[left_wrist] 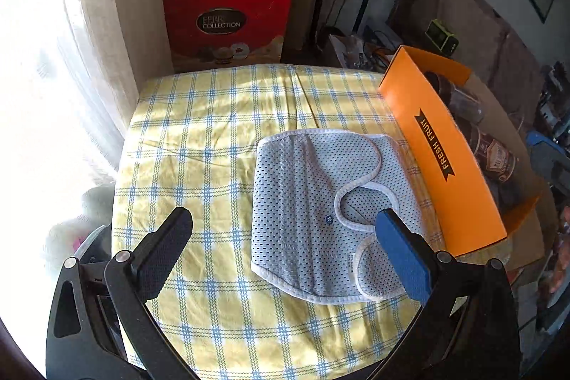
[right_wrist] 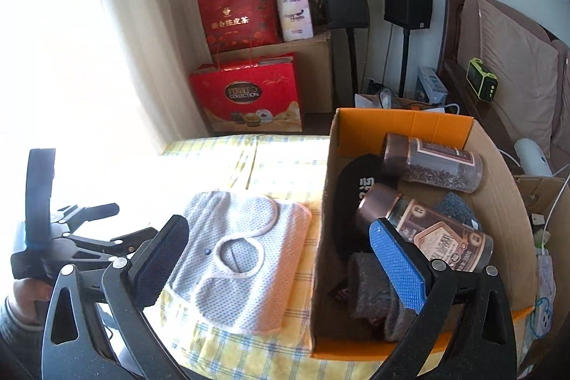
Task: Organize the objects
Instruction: 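Move both tools back to the white mesh pad on the bed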
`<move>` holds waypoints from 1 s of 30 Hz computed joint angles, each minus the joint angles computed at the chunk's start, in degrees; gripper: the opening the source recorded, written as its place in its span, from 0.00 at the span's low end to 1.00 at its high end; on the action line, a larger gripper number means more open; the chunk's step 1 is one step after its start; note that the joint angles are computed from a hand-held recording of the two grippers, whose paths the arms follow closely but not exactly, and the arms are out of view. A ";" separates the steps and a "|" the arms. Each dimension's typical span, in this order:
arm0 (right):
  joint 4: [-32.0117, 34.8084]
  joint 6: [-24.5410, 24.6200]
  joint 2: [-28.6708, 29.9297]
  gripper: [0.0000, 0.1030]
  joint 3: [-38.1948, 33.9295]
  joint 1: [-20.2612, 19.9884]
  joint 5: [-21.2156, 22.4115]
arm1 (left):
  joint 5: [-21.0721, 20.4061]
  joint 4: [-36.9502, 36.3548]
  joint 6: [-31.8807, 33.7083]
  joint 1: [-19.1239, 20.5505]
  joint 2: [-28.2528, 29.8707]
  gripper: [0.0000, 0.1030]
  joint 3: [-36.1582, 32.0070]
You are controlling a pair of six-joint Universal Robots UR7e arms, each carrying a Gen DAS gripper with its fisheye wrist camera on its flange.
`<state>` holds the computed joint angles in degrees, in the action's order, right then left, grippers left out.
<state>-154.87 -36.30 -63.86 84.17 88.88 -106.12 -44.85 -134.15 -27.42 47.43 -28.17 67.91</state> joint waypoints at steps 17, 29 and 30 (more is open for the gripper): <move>-1.40 4.12 -1.94 0.74 8.11 0.39 2.61 | -6.11 -4.23 -5.33 3.61 0.84 0.53 3.82; -2.64 2.51 -2.13 0.69 11.18 0.26 0.16 | -7.69 -14.53 -0.24 2.92 -2.97 0.08 10.23; -2.72 2.27 -2.11 0.69 11.38 0.29 0.18 | -7.87 -15.20 -0.45 2.93 -3.69 0.07 11.21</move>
